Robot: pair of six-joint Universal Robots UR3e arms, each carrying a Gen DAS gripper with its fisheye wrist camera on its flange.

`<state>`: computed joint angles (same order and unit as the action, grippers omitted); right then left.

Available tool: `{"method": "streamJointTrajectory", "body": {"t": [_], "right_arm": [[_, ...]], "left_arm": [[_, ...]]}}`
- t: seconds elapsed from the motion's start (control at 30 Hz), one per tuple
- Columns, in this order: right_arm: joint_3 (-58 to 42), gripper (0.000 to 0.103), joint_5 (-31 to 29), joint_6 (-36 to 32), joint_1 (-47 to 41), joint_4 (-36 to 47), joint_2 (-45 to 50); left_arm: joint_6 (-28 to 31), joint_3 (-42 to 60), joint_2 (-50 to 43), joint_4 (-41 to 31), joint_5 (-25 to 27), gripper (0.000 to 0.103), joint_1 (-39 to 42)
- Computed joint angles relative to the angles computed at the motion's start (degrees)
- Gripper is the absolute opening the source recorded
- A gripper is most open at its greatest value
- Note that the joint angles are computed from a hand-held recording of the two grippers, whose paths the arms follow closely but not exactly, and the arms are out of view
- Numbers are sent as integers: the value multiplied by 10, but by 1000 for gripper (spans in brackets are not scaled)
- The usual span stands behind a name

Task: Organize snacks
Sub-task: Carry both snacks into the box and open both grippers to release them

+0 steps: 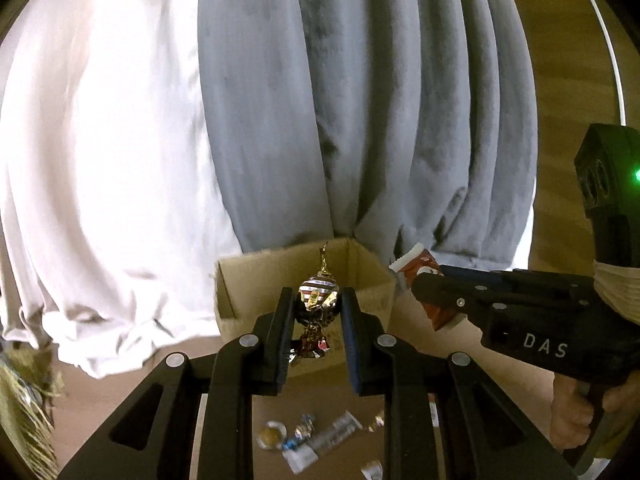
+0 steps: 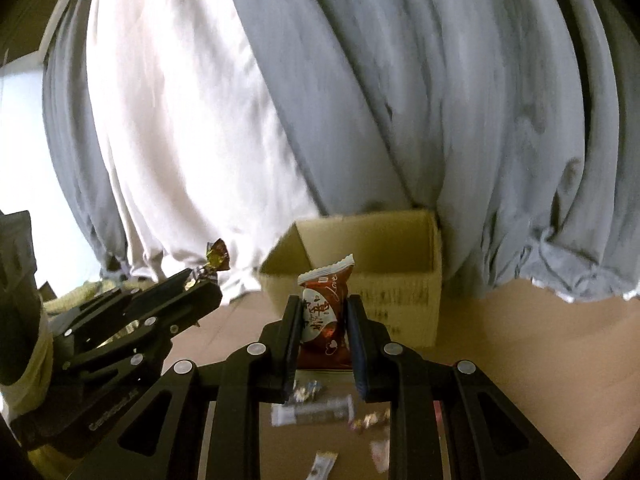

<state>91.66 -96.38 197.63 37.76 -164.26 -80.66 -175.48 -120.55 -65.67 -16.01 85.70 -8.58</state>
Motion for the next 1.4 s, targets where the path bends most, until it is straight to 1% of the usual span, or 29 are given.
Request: {"method": "streamJointTrajectory", "body": {"t": [0.07,0.23,0.33,0.5,0.73,0.83,1.0,1.1,1.17,1.2,1.23,1.27,1.3,1.33,1.4], "right_arm": [[-18,24,4,-7,-6,2,6],[-72,24,16,-24,-23,15,30],[-113,24,27,-35,-33,29,51],[-197,24,36,-57,-46,68,95],[-320,24,71,-70,-75,146,166],[-379,24,87,-71,-90,191,202],[-469,24,106,-73,-105,256,257],[-517,24,112,-75,-111,290,286],[-552,24,118,-74,-116,317,306],[-561,24,121,-73,-118,324,311],[-572,25,123,-72,-120,332,318],[-585,27,123,-72,-122,342,326],[-590,37,123,-71,-122,345,329],[-596,39,119,-69,-123,345,333],[-567,39,107,-70,-119,324,319]], "left_arm": [[-1,13,-13,8,4,23,0],[0,62,-57,9,-4,23,14],[3,94,-88,13,-3,23,21],[3,155,-145,0,-12,23,34],[-4,244,-215,-66,-40,23,56],[-9,295,-256,-105,-50,23,65],[-11,354,-307,-147,-42,23,62],[-10,375,-327,-154,-30,23,57],[-9,384,-338,-149,-16,31,51],[-8,387,-341,-147,-10,43,49],[-10,390,-344,-144,-3,50,46],[-11,390,-345,-139,1,50,45],[-11,388,-344,-134,5,50,44],[-10,387,-344,-132,8,51,44],[-12,373,-333,-125,19,52,39]]}}
